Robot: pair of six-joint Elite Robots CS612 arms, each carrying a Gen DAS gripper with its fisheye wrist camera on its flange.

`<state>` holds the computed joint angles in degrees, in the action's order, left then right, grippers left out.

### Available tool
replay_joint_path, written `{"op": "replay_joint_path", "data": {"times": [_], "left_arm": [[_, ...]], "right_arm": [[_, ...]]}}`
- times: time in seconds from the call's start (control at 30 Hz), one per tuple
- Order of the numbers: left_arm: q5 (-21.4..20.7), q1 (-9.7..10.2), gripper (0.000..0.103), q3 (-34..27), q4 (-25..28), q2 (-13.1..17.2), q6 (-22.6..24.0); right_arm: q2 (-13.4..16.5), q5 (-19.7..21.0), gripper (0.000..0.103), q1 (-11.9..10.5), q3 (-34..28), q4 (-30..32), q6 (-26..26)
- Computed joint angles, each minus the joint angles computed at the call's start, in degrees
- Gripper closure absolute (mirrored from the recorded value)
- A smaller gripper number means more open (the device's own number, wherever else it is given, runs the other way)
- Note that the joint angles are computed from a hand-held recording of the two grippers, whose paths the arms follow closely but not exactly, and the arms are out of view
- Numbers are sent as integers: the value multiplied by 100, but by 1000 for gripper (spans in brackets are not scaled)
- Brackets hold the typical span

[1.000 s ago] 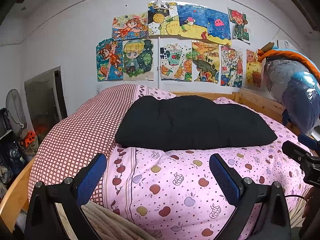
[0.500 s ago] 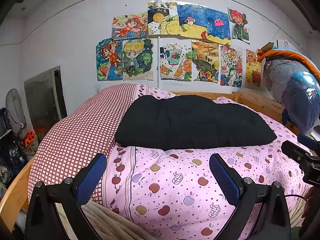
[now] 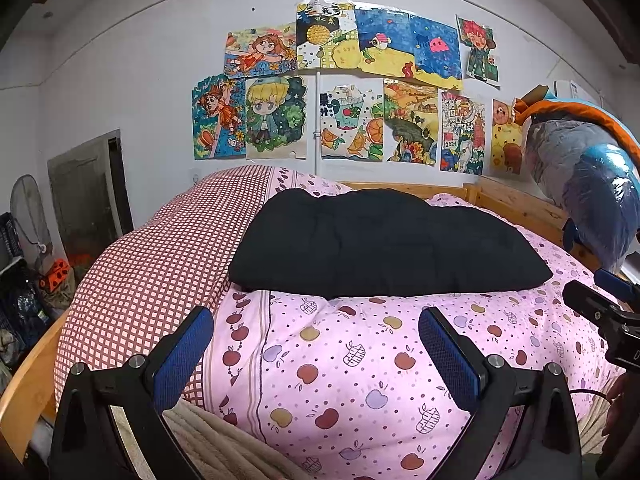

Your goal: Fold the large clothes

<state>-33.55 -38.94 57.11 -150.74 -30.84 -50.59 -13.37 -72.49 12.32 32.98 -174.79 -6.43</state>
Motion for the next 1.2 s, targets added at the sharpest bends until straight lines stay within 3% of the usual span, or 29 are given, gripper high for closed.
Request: {"op": "replay_joint_path", "data": {"times": [0.93, 1.2], "left_arm": [[12, -9, 0, 31, -9, 2, 14], [168, -46, 0, -18, 338, 12, -30]], "right_arm": [[1, -26, 2, 0, 10, -17, 30], [0, -37, 2, 4, 16, -29, 47]]}}
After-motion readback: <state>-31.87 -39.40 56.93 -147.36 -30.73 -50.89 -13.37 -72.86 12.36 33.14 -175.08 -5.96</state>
